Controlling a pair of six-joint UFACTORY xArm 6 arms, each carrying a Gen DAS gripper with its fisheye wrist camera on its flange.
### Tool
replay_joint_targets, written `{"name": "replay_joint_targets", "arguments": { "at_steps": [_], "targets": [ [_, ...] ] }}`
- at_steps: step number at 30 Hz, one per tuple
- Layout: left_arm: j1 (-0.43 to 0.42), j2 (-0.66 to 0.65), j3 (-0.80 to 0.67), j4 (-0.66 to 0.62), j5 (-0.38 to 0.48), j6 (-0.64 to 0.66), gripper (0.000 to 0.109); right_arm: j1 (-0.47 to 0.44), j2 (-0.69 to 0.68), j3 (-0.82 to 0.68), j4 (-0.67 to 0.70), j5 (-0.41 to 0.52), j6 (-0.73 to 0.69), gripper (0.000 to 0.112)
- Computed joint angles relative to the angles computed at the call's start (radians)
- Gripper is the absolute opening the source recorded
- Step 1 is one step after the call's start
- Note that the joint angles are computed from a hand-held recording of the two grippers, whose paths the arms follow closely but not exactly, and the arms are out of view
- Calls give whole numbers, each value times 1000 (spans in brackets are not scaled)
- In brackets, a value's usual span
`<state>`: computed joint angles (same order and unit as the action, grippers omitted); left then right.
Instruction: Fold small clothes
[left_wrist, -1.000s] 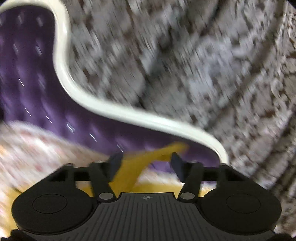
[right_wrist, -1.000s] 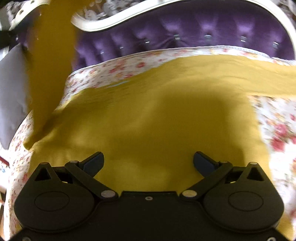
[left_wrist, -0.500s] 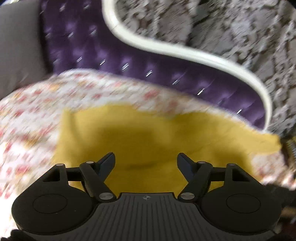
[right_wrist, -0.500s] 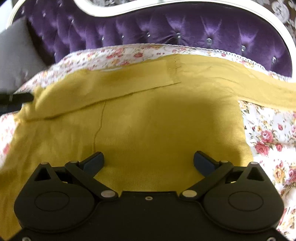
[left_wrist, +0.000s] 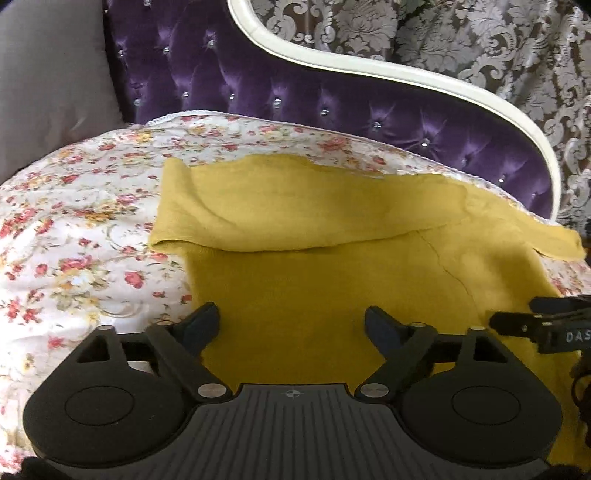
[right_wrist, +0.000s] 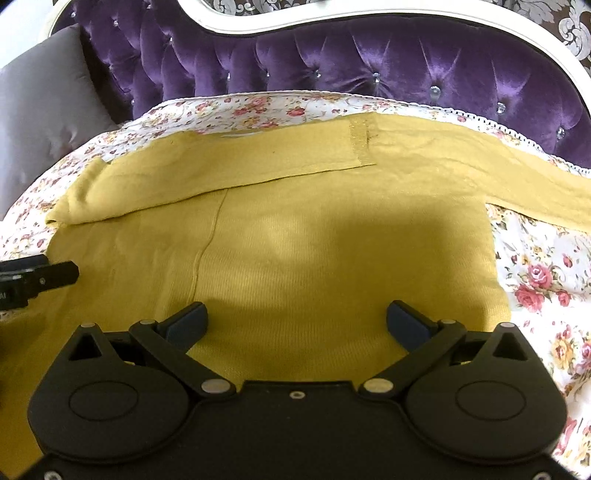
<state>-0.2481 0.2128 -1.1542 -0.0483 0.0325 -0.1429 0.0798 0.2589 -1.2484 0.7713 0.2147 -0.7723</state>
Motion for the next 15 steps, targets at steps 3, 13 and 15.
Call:
{"name": "replay_joint_targets", "arguments": {
  "at_steps": [3,13,15],
  "targets": [
    [-4,2,-5,-24,6,27,87,6,-8,11,62,-11,-81,103],
    [-42,1,-9,-404,-8,344,90,-32,51,-153,138,72,-111,99],
    [-45,0,-9,-435,-10,368,90,-38,121,-252,98,76,-72,84]
  ]
}}
